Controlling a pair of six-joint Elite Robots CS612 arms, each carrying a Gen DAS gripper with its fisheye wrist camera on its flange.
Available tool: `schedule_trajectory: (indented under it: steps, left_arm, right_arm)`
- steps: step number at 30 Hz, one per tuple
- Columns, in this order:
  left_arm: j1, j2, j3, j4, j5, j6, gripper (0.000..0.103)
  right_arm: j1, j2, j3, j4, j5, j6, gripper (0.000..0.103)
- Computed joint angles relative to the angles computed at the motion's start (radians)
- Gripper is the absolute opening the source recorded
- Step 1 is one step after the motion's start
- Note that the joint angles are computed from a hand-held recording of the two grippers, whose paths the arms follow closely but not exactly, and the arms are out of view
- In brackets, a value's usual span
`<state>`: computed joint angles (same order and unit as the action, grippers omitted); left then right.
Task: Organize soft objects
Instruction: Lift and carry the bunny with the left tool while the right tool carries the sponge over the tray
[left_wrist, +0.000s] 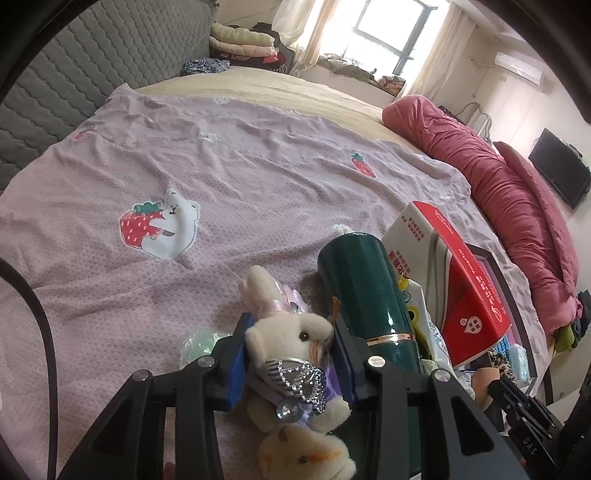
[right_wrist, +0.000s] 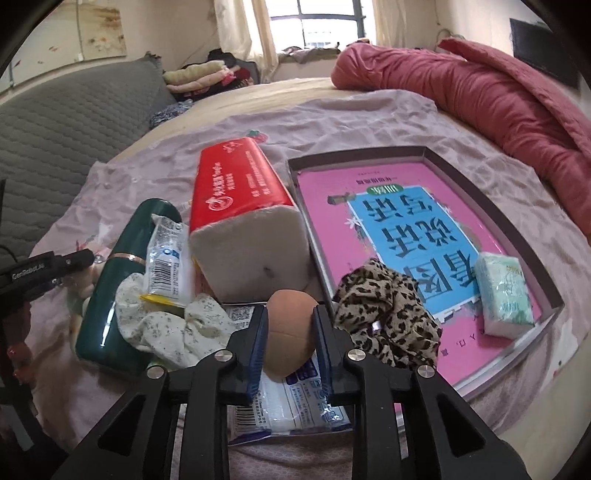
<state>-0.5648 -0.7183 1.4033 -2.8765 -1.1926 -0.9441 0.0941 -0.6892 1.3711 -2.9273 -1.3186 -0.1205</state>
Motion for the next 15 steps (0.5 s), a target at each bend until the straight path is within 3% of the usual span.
schedule_trajectory:
  steps: [3, 15]
  left_arm:
    - [0.000, 0.001, -0.002, -0.001, -0.004, 0.003, 0.041]
    - [0.003, 0.005, -0.004, -0.012, -0.018, -0.001, 0.041]
  right_arm:
    - [0.000, 0.002, -0.006, 0.028, -0.003, 0.007, 0.039]
    - [0.013, 0.018, -0.032, 0.065, -0.046, -0.027, 0.040]
